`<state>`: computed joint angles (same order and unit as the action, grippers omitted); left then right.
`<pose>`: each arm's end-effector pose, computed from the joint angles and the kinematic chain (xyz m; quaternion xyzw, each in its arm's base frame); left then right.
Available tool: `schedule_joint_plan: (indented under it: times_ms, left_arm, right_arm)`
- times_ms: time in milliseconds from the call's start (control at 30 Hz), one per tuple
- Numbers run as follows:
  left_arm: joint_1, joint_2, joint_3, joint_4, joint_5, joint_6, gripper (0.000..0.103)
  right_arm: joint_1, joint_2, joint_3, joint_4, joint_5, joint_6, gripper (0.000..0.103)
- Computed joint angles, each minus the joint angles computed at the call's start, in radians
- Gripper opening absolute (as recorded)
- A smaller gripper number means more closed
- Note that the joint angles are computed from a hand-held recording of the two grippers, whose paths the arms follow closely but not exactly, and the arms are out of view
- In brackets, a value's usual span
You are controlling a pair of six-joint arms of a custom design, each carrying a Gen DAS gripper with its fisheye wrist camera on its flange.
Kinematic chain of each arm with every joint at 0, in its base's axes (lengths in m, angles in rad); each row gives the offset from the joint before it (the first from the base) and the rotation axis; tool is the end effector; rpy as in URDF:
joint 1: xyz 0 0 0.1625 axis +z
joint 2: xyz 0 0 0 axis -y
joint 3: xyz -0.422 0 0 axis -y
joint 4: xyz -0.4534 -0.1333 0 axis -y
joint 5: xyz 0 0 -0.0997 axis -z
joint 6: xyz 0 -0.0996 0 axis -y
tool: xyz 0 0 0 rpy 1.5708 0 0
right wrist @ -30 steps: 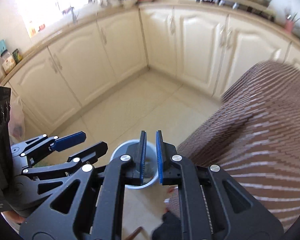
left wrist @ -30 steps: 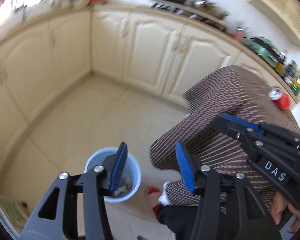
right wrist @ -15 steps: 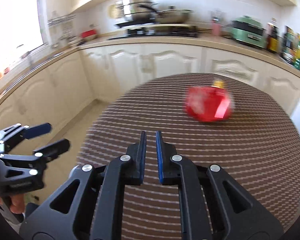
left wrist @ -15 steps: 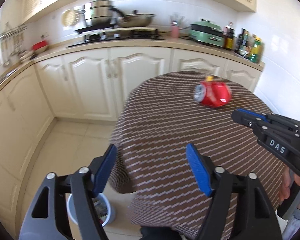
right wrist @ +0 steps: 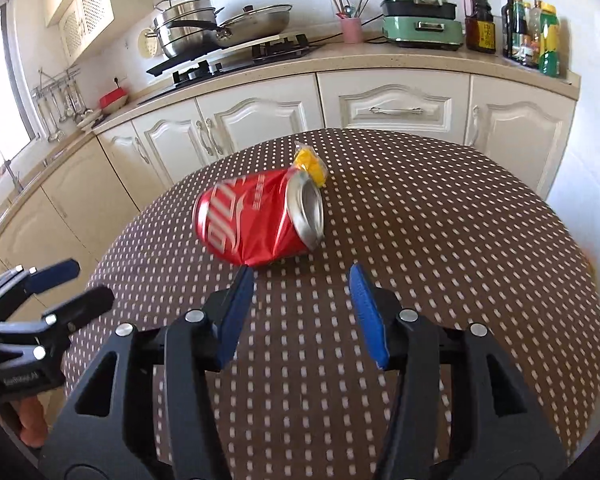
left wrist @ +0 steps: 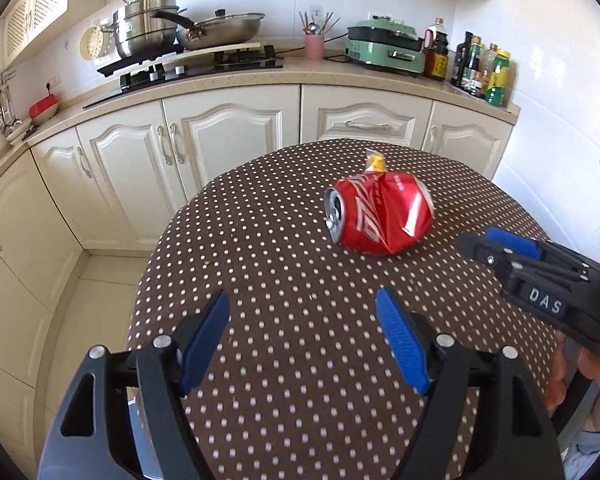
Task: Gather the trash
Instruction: 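Grasp the red can rim with the right gripper while the left grasps the yellow bag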
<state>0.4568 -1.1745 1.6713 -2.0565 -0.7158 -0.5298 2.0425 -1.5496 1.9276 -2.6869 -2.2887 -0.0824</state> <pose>-0.5008 -0.4784 0.2692 0.2642 0.8708 -0.3002 0.2860 0.3124 -0.4632 0.4287 0.1170 -0.8746 0.3947 0.2561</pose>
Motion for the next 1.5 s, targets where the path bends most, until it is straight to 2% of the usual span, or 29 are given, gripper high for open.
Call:
schedule_joint_plan:
  times_ms: [67, 300, 367, 400, 433, 467, 500, 600, 700, 767, 900, 1000, 1067, 1267, 1400, 1500]
  left_arm:
    - [0.015, 0.016, -0.014, -0.001, 0.006, -0.002, 0.074]
    - [0.059, 0.053, -0.048, -0.032, 0.012, 0.017, 0.074]
    - [0.072, 0.064, -0.061, -0.045, 0.010, 0.025, 0.074]
    - [0.075, 0.066, -0.062, -0.051, 0.008, 0.029, 0.074]
    - [0.079, 0.072, -0.067, -0.060, 0.008, 0.034, 0.074]
    - [0.083, 0.079, -0.073, -0.068, 0.006, 0.037, 0.074]
    - [0.084, 0.084, -0.077, -0.073, 0.004, 0.037, 0.074]
    - [0.087, 0.106, -0.095, -0.092, -0.008, 0.043, 0.074]
    - [0.085, 0.135, -0.114, -0.121, -0.021, 0.074, 0.074]
    - [0.085, 0.152, -0.124, -0.144, -0.028, 0.094, 0.075]
    - [0.086, 0.211, -0.173, -0.155, -0.035, 0.119, 0.076]
    - [0.086, 0.268, -0.229, -0.133, -0.017, 0.151, 0.076]
    - [0.089, 0.312, -0.276, -0.113, -0.003, 0.177, 0.076]
    - [0.107, 0.433, -0.413, -0.068, 0.028, 0.254, 0.076]
    - [0.114, 0.498, -0.474, -0.033, 0.076, 0.291, 0.076]
    - [0.121, 0.521, -0.502, 0.000, 0.074, 0.287, 0.076]
  right_arm:
    - [-0.017, 0.023, -0.023, -0.004, 0.011, 0.006, 0.054]
    - [-0.077, 0.107, -0.107, 0.010, 0.056, 0.019, 0.054]
    - [-0.084, 0.121, -0.122, 0.019, 0.064, 0.000, 0.053]
    - [-0.090, 0.123, -0.127, 0.028, 0.077, -0.008, 0.044]
    - [-0.096, 0.122, -0.129, 0.039, 0.102, -0.015, 0.030]
    - [-0.100, 0.117, -0.128, 0.048, 0.123, -0.023, 0.028]
    - [-0.098, 0.118, -0.129, 0.044, 0.116, -0.033, 0.025]
    - [-0.086, 0.102, -0.108, 0.011, 0.079, -0.078, 0.024]
    - [-0.086, 0.053, -0.080, -0.016, 0.078, -0.097, 0.024]
    - [-0.084, 0.016, -0.054, -0.071, 0.069, -0.121, 0.024]
    - [-0.091, -0.016, -0.024, -0.241, 0.004, -0.158, 0.024]
    - [-0.105, -0.016, -0.014, -0.302, -0.016, -0.161, 0.024]
    - [-0.111, -0.007, -0.021, -0.300, -0.026, -0.159, 0.024]
    - [-0.103, 0.050, -0.037, -0.427, -0.125, -0.278, 0.024]
    - [-0.115, 0.044, -0.034, -0.429, -0.125, -0.274, 0.024]
    - [-0.119, 0.040, -0.032, -0.425, -0.115, -0.274, 0.024]
